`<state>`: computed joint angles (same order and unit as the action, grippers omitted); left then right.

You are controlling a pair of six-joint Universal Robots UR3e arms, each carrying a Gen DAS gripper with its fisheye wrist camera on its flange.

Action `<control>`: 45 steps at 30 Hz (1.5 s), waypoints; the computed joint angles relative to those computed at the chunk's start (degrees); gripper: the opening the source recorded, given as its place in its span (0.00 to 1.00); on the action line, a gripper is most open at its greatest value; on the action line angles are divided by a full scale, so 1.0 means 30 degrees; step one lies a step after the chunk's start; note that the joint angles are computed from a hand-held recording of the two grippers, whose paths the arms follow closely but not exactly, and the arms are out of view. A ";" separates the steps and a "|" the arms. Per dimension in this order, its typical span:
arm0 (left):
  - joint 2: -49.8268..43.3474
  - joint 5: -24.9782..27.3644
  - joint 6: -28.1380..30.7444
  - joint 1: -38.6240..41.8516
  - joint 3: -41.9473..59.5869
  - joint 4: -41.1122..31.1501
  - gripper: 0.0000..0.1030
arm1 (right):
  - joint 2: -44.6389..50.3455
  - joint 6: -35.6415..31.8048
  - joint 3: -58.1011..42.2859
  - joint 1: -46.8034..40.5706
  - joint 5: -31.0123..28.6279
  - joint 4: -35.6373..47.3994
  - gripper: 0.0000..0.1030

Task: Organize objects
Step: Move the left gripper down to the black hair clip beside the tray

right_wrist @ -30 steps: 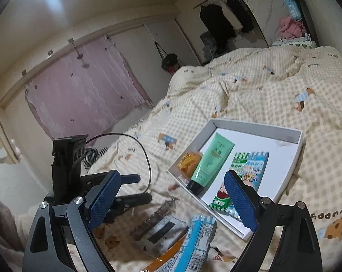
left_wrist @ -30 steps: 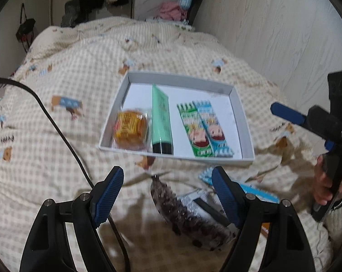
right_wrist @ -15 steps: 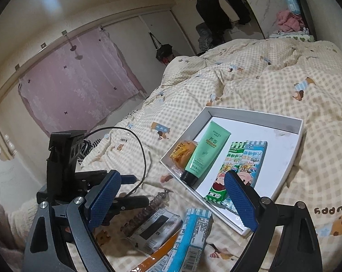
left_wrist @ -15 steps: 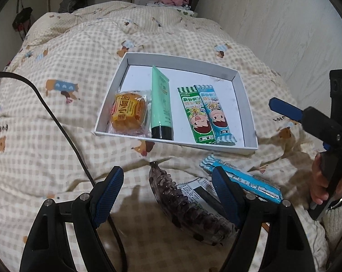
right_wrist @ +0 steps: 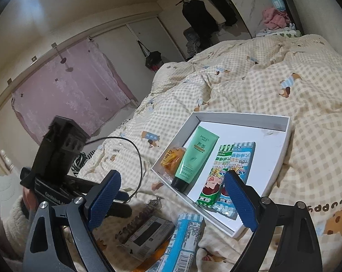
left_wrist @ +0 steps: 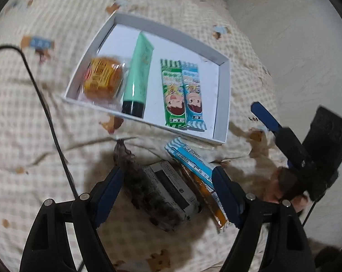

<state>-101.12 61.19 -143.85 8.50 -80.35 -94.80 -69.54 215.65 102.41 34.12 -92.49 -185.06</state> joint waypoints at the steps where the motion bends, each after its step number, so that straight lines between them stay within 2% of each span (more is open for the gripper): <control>1: -0.0168 0.0073 -0.0158 -0.0030 0.0170 -0.0232 0.80 | -0.0012 -0.0009 0.0006 -0.0024 0.0038 -0.0001 0.91; 4: -0.0612 0.0864 -0.1228 -0.0421 0.0340 -0.0249 0.80 | -0.0016 -0.0013 0.0017 -0.0024 0.0031 -0.0019 0.91; 9: -0.0779 0.3273 -0.3519 -0.1230 -0.0632 0.1999 0.80 | -0.0034 -0.0003 0.0013 -0.0040 0.0054 0.0032 0.91; 13: -0.0754 0.4600 -0.4115 -0.1739 -0.1471 0.3167 0.72 | 0.0021 0.0040 -0.0031 -0.0033 0.0044 0.0217 0.91; 16: -0.0410 0.4850 -0.4421 -0.1708 -0.1977 0.3604 0.55 | 0.0032 0.0087 -0.0038 -0.0029 0.0010 0.0287 0.91; 18: -0.0499 0.4199 -0.4695 -0.1206 -0.1705 0.2750 0.34 | 0.0052 0.0068 -0.0038 -0.0041 0.0038 0.0257 0.91; 23: 0.0019 0.4009 -0.4428 -0.0854 -0.1478 0.1814 0.20 | 0.0060 0.0093 -0.0086 -0.0030 0.0041 0.0454 0.91; 38: 0.2370 0.4458 -0.2483 0.0427 -0.1009 -0.0365 0.18 | 0.0068 0.0130 -0.0185 0.0024 -0.0060 0.0610 0.91; 43: 0.3385 0.7669 -0.2125 -0.0532 -0.2947 0.4033 0.18 | 0.0079 0.0127 -0.0226 0.0048 -0.0091 0.0654 0.91; 45: 0.3626 0.7777 -0.1478 -0.0461 -0.3442 0.4180 0.18 | 0.0062 0.0080 -0.0242 0.0061 -0.0120 0.0734 0.91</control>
<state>-90.24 84.52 -148.29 7.12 -90.68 -82.26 -69.36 215.89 101.69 34.30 -92.85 -182.86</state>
